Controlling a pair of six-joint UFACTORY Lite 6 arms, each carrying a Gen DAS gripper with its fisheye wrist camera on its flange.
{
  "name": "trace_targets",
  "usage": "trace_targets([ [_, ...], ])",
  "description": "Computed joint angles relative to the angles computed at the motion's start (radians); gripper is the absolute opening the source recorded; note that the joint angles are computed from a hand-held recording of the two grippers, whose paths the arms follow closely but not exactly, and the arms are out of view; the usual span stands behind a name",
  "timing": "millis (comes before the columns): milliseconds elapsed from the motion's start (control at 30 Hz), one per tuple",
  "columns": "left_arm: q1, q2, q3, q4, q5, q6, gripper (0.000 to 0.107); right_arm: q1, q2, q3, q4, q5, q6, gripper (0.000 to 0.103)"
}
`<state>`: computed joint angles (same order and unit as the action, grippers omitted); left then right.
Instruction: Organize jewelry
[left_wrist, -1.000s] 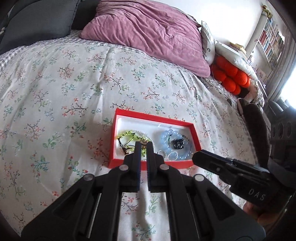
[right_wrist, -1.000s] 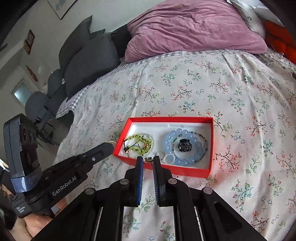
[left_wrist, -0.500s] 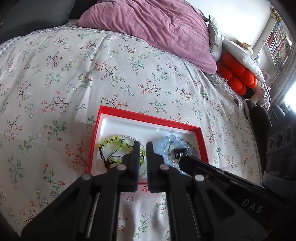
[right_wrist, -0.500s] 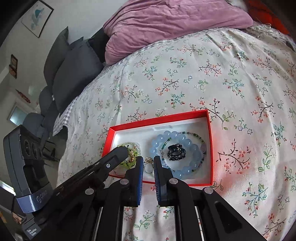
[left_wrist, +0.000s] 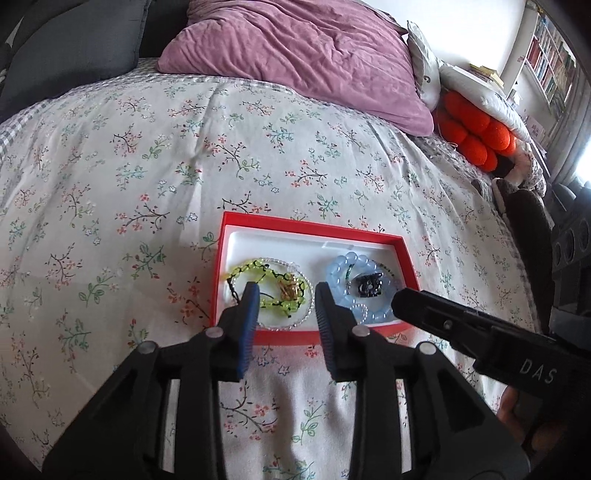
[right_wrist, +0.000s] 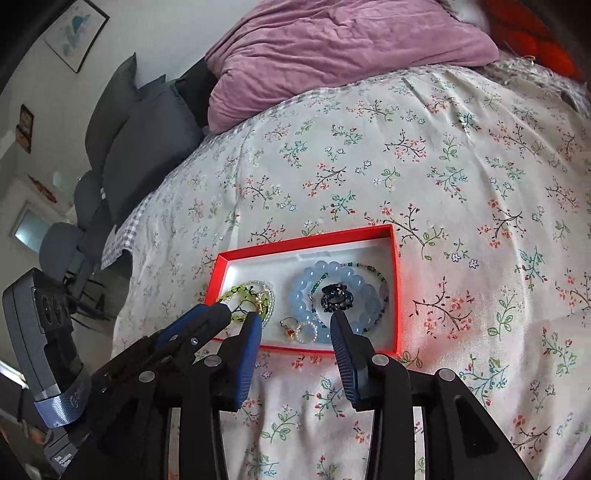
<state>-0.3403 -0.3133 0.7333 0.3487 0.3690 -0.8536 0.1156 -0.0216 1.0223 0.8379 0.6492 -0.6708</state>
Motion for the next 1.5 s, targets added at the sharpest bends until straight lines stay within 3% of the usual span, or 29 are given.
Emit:
trace_targets([
  [67, -0.014, -0.031, -0.009, 0.021, 0.038, -0.016, 0.048, 0.003, -0.040, -0.022, -0.050, -0.001, 0.028, 0.044],
  [333, -0.111, -0.167, -0.077, 0.104, 0.227, -0.107, 0.077, 0.027, -0.212, -0.136, -0.213, -0.002, 0.111, 0.064],
  [600, -0.220, -0.265, -0.140, 0.084, 0.440, -0.183, 0.091, 0.084, -0.363, -0.228, -0.464, -0.004, 0.290, 0.080],
  [667, -0.269, -0.280, -0.142, 0.088, 0.497, -0.212, 0.099, 0.121, -0.403, -0.249, -0.578, -0.003, 0.391, 0.084],
  [967, -0.483, -0.319, -0.131, 0.147, 0.702, -0.383, 0.102, 0.226, -0.542, -0.309, -0.867, 0.085, 0.638, 0.093],
  [1100, -0.480, -0.323, -0.129, 0.148, 0.710, -0.386, 0.102, 0.247, -0.567, -0.339, -0.922, 0.094, 0.670, 0.094],
  [1167, -0.469, -0.320, -0.127, 0.146, 0.707, -0.386, 0.102, 0.259, -0.566, -0.350, -0.964, 0.093, 0.705, 0.103],
  [1500, -0.470, -0.268, -0.116, 0.142, 0.685, -0.397, 0.102, 0.319, -0.547, -0.348, -1.037, 0.078, 0.801, 0.103],
])
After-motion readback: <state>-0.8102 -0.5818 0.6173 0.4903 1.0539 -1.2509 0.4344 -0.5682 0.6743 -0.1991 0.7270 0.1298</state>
